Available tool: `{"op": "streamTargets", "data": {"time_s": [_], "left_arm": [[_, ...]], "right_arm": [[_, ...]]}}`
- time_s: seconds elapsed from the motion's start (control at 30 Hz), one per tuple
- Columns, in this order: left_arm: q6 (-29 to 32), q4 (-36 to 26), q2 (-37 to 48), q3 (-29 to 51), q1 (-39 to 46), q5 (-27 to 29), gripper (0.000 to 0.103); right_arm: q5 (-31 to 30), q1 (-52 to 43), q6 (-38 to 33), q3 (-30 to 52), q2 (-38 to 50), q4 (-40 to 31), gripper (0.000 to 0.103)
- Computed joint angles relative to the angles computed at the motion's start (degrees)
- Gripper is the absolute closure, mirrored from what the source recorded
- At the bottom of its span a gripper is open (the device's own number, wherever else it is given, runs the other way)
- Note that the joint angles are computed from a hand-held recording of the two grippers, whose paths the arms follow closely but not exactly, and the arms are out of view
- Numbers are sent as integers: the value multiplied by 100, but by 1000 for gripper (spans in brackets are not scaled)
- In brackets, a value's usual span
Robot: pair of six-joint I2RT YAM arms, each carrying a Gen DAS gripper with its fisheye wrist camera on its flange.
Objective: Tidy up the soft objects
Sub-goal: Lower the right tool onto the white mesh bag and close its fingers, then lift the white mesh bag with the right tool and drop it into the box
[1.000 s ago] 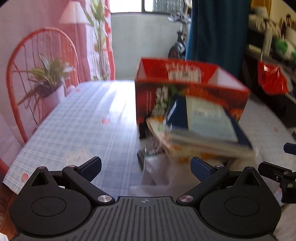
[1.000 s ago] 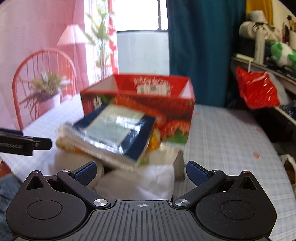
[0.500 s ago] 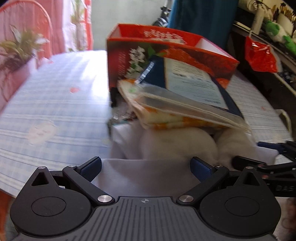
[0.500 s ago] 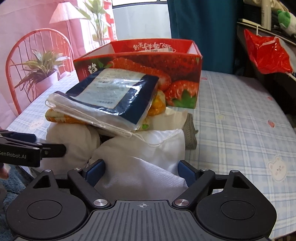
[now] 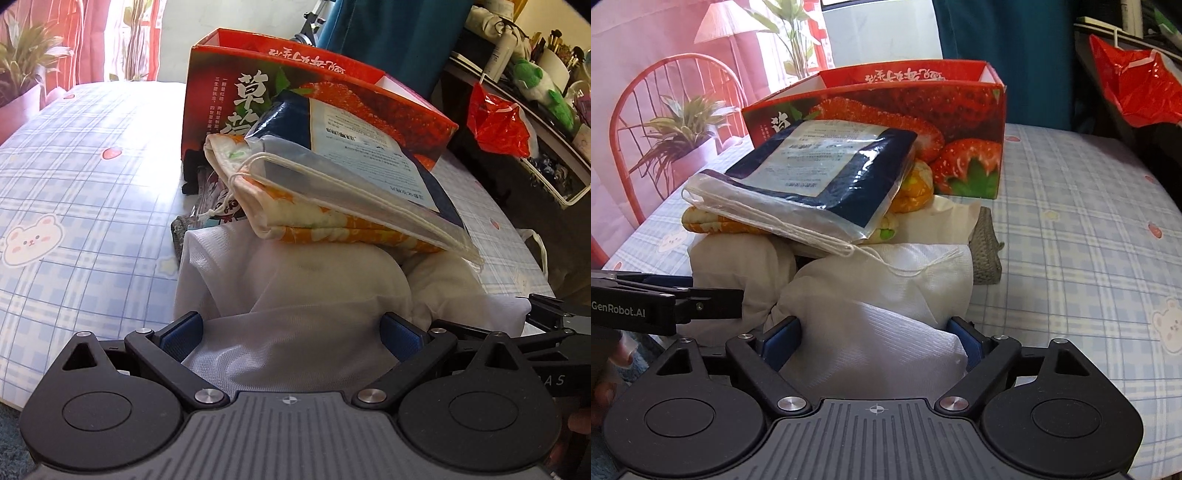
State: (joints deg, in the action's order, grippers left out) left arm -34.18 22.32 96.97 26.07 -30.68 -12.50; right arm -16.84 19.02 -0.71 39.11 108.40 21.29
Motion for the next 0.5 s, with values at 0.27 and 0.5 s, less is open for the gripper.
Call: {"op": "streamTargets", "data": {"time_s": [0.27, 0.5], "left_arm": [[178, 221, 5, -64, 153, 422, 7], [271, 709, 23, -231, 344, 1091, 46]], "right_arm": [[-195, -60, 75, 168, 275, -29, 19], [-503, -81, 14, 175, 197, -172, 44]]}}
